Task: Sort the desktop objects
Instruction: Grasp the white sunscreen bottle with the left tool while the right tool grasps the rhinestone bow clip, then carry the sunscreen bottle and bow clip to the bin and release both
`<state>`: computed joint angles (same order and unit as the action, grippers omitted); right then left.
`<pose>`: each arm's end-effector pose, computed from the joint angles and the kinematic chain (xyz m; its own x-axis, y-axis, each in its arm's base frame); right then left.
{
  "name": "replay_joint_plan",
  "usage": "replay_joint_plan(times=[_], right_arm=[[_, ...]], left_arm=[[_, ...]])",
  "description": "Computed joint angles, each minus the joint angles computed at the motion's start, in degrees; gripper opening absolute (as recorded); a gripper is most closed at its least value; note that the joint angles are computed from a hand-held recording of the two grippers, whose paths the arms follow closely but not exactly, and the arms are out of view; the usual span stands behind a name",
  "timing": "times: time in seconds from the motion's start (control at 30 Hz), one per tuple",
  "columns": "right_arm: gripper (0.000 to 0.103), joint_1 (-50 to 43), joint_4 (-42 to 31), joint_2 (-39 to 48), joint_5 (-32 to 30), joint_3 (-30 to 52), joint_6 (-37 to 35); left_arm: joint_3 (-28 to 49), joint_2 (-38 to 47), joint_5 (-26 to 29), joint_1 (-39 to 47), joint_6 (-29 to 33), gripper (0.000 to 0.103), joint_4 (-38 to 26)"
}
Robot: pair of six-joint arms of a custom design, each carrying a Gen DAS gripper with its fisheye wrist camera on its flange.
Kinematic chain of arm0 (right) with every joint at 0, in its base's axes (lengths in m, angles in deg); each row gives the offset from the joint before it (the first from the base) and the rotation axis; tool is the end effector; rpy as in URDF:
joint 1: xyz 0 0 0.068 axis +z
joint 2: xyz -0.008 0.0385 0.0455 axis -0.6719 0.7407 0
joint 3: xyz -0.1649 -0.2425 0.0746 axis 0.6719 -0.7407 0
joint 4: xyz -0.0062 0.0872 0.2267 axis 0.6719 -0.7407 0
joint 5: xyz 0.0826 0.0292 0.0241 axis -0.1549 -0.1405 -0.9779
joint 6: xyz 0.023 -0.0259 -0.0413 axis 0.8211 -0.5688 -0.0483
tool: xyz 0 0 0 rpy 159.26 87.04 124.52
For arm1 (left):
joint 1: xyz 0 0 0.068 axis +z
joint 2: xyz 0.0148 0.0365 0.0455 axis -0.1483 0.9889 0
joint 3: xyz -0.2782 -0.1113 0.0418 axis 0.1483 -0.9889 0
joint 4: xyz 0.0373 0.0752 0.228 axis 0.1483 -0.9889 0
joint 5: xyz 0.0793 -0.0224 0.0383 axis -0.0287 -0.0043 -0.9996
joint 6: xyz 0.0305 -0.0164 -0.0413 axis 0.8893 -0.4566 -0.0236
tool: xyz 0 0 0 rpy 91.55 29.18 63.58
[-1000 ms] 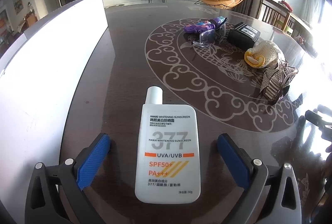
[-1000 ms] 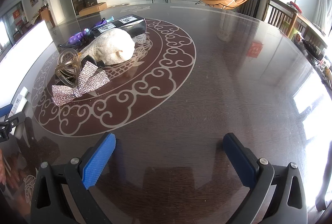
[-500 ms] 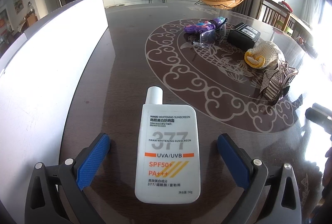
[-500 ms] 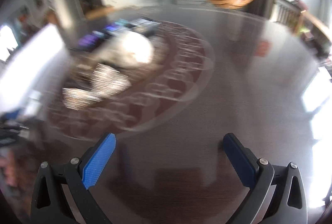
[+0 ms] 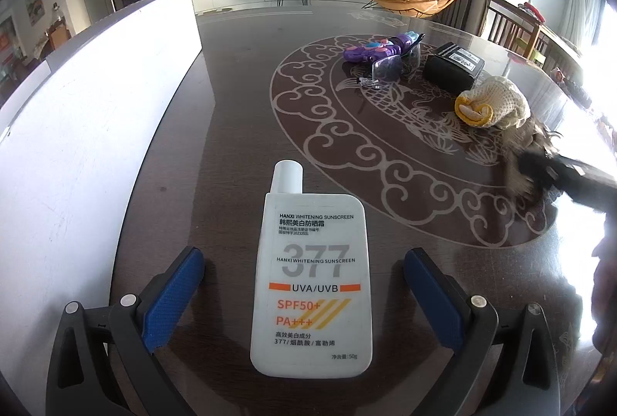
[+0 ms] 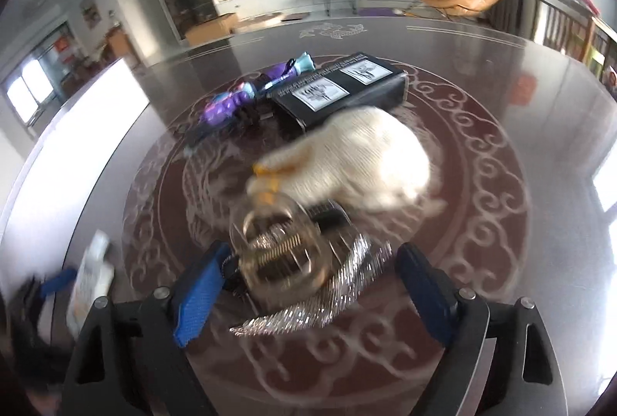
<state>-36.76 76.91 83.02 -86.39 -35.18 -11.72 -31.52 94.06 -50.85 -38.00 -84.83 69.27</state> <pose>0.2968 0.0344 0.1633 -0.8023 -0.0578 -0.5941 -0.1791 0.9728 0.1471 0.2634 -0.1381 0.1379 -0.8179 0.0281 -0.5747 0.0369 0.9993 -0.0037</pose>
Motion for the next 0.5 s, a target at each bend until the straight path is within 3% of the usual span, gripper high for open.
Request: replay_joint_plan(times=[0.13,0.27,0.3,0.33,0.37,0.4,0.43,0.5], right_arm=[[0.089,-5.78,0.2,-3.19,-6.79,-3.3,-4.34],[0.089,-3.78,-0.97,-0.3,-5.46,-0.55,-3.96],[0.09,-2.7,-1.01,0.32,-4.35,0.09,-3.59],[0.09,-1.68,0.02,0.37,-2.68,-0.26,-3.19],[0.086,-0.68,0.68,0.42,-1.31,-0.49,-2.74],[0.069,0.32,1.79,0.1,0.21,-1.13,-2.1],[0.059,0.45,2.2,-0.35,0.25,-1.73,-1.94],[0.056,-0.3,1.52,-1.7,-1.25,-2.63,-1.74]], left_arm=[[0.27,0.23,-0.45,-0.03,-0.23,0.103,-0.24],[0.49,-0.06,1.38,0.48,1.8,0.103,-1.17],[0.15,-0.49,1.75,0.51,2.84,0.093,-0.89],[-0.93,-1.42,1.79,0.28,4.11,0.071,0.71],[-1.26,-1.99,1.82,0.12,4.91,0.059,1.21],[-1.27,-2.42,1.75,-0.03,5.17,0.051,1.01],[-0.71,-2.61,1.78,-0.31,4.15,0.051,-0.1],[-1.55,-3.05,0.84,-0.89,3.24,0.051,0.51]])
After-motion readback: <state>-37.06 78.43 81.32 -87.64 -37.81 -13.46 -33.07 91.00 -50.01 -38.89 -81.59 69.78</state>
